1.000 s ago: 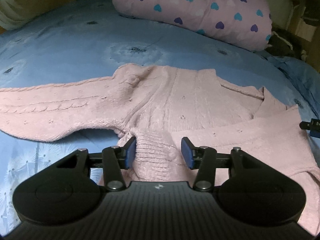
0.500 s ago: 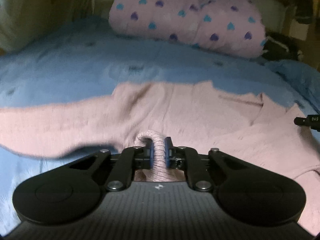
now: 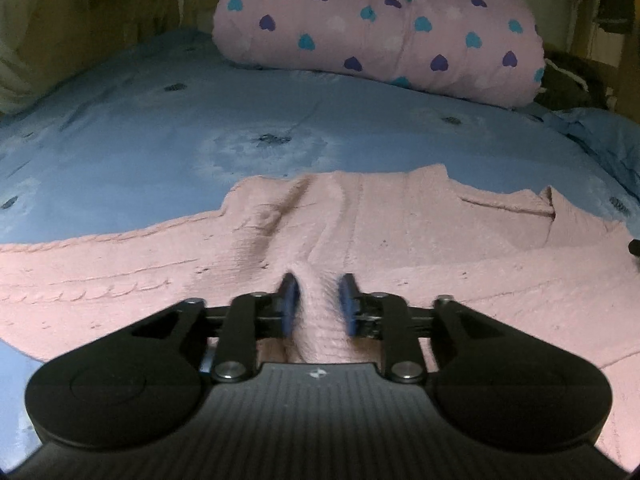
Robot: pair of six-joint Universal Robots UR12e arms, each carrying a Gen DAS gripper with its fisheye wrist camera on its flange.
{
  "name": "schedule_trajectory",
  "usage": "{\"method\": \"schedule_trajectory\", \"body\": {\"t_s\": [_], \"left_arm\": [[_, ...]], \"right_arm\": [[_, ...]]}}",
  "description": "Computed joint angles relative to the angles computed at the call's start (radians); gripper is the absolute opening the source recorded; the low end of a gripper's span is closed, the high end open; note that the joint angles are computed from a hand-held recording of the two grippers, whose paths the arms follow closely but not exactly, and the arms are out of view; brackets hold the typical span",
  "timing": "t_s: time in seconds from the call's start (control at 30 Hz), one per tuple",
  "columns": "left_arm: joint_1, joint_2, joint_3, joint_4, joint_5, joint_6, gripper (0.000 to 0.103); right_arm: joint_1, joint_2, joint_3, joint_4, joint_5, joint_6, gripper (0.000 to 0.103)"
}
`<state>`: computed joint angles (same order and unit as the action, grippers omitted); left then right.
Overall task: Fold small clothes
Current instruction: 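Open the left gripper and lay the sleeve flat along the body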
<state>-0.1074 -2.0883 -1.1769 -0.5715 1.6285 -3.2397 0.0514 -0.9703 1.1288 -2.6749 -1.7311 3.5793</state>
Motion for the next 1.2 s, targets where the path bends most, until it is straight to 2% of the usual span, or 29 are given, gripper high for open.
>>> {"method": "schedule_trajectory", "body": {"t_s": [0.07, 0.17, 0.27, 0.33, 0.5, 0.57, 0.63, 0.73, 0.93, 1.0, 1.07, 1.2], "left_arm": [[0.003, 0.011, -0.004, -0.001, 0.023, -0.005, 0.046], [0.01, 0.031, -0.016, 0.012, 0.071, 0.018, 0.047], [0.023, 0.056, -0.03, 0.008, 0.116, 0.03, 0.049], [0.036, 0.073, -0.03, -0.03, 0.133, 0.013, 0.051], [0.085, 0.112, -0.025, -0.11, 0.083, -0.027, 0.053], [0.11, 0.122, -0.008, -0.157, 0.063, -0.059, 0.053], [0.132, 0.13, 0.003, -0.178, 0.064, -0.069, 0.053], [0.153, 0.141, 0.005, -0.169, 0.113, -0.04, 0.055], [0.202, 0.169, -0.029, -0.18, 0.148, -0.02, 0.06], [0.219, 0.174, -0.048, -0.192, 0.13, -0.041, 0.061], [0.239, 0.184, -0.076, -0.201, 0.087, -0.073, 0.061], [0.268, 0.186, -0.12, -0.219, 0.013, -0.142, 0.061]], "right_arm": [[0.004, -0.003, -0.007, 0.018, -0.013, 0.01, 0.029], [0.011, -0.014, 0.002, -0.006, -0.023, -0.001, 0.041], [0.019, -0.028, 0.011, -0.028, -0.022, -0.03, 0.042], [0.022, -0.039, 0.018, -0.033, -0.015, -0.036, 0.043], [0.033, -0.075, 0.043, -0.023, 0.025, -0.083, 0.049], [0.039, -0.088, 0.052, -0.023, 0.028, -0.071, 0.049], [0.04, -0.104, 0.063, -0.022, 0.064, -0.04, 0.049], [0.045, -0.129, 0.078, 0.002, 0.117, -0.026, 0.049], [0.073, -0.173, 0.111, 0.027, 0.123, -0.04, 0.049], [0.084, -0.187, 0.124, 0.037, 0.116, -0.04, 0.05], [0.094, -0.198, 0.135, 0.05, 0.108, -0.044, 0.055], [0.113, -0.216, 0.156, 0.083, 0.105, -0.05, 0.057]]}}
